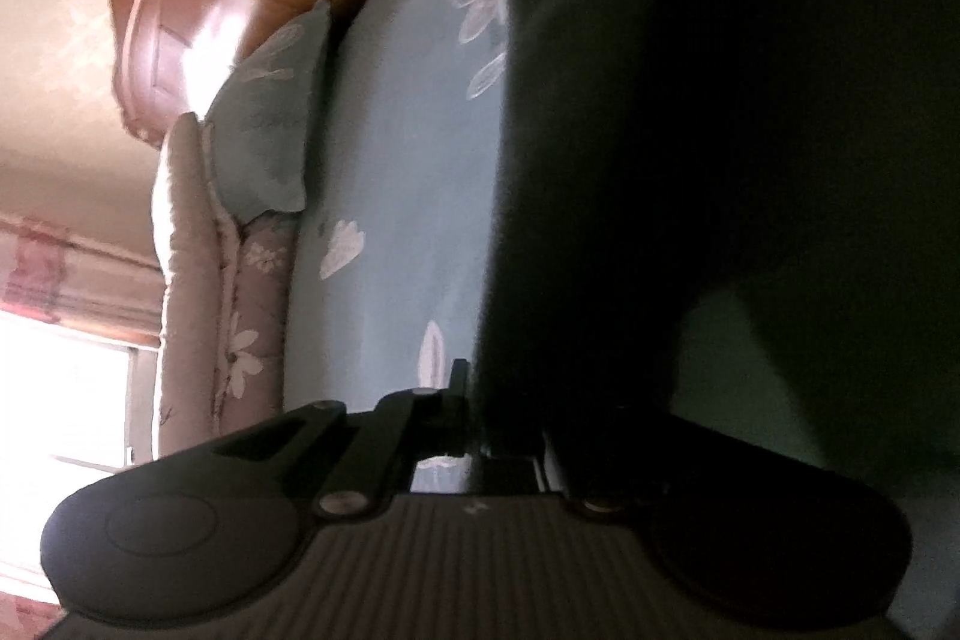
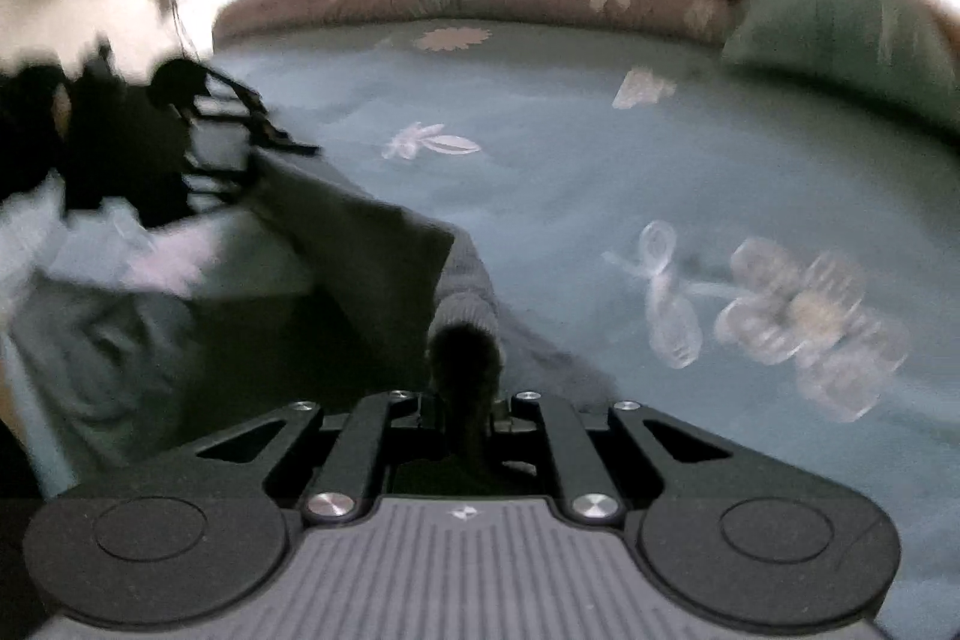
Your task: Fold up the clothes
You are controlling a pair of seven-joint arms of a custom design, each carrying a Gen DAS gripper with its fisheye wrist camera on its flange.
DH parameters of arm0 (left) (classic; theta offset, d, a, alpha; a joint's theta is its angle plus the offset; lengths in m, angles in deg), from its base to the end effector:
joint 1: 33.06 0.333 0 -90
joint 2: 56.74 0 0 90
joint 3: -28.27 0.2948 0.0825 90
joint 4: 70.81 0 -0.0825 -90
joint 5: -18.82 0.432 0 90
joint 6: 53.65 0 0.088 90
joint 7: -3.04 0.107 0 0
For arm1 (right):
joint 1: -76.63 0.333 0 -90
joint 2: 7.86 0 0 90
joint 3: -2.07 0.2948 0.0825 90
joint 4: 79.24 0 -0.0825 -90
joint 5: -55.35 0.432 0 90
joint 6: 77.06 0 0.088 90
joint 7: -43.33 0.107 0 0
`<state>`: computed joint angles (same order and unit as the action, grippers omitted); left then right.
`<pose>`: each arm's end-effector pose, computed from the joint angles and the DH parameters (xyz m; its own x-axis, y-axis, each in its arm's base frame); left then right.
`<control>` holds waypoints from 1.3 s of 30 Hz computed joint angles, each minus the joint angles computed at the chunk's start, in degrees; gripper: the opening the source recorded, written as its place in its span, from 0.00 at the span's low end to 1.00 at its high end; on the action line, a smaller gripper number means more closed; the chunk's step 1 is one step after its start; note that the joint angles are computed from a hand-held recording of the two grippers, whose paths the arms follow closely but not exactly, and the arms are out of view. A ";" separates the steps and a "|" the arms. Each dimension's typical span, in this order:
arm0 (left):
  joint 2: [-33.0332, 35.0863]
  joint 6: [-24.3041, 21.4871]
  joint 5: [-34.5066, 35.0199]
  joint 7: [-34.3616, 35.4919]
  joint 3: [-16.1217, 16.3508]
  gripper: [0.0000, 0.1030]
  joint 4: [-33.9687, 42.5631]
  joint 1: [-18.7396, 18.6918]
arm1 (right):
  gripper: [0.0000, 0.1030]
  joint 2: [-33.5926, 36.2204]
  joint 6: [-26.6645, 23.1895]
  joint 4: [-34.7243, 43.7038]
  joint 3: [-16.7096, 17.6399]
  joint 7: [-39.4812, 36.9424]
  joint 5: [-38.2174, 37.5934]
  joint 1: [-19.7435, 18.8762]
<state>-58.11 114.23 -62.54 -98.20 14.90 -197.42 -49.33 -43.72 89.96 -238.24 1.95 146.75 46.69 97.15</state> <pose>0.5368 -0.2334 0.3846 -0.5483 0.2697 -0.7916 0.6054 0.7810 -0.1532 0.4075 0.1615 0.4365 0.2670 -0.9630 -0.0373 -0.7000 -0.1672 -0.6943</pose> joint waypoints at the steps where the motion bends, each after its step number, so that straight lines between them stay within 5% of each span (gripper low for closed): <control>1: -1.96 -0.90 3.56 -3.40 0.01 0.01 -1.83 0.13 | 0.12 -0.24 -1.29 0.54 3.50 1.20 -2.60 -2.89; 5: -9.21 -7.28 18.47 -18.41 1.51 0.01 -8.08 0.03 | 0.12 -1.33 -2.55 1.40 11.27 5.98 -12.09 -10.18; 9: -12.72 -12.59 24.64 -23.48 3.78 0.01 -11.07 -1.71 | 0.13 -2.20 0.37 1.30 16.53 11.81 -21.56 -17.14; 12: -12.35 -13.84 25.47 -23.40 4.87 0.02 -11.18 -3.37 | 0.15 -1.80 4.49 1.65 21.26 16.72 -29.27 -24.38; 17: -7.92 -11.94 28.34 -29.34 3.63 0.01 -7.74 -3.67 | 0.15 4.07 7.73 5.68 23.73 21.47 -36.83 -31.22; 31: 7.73 -5.65 53.14 -66.70 -1.30 0.01 8.39 -0.77 | 0.15 22.15 9.90 16.85 16.49 33.71 -47.38 -32.17; 39: 0.16 -11.02 46.76 -59.35 -2.07 0.01 3.97 1.08 | 0.15 15.97 16.97 12.46 16.67 46.03 -58.71 -34.63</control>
<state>-57.95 103.22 -15.78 -157.54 12.83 -193.45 -48.25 -27.75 106.93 -225.78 18.61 192.78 -12.01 62.52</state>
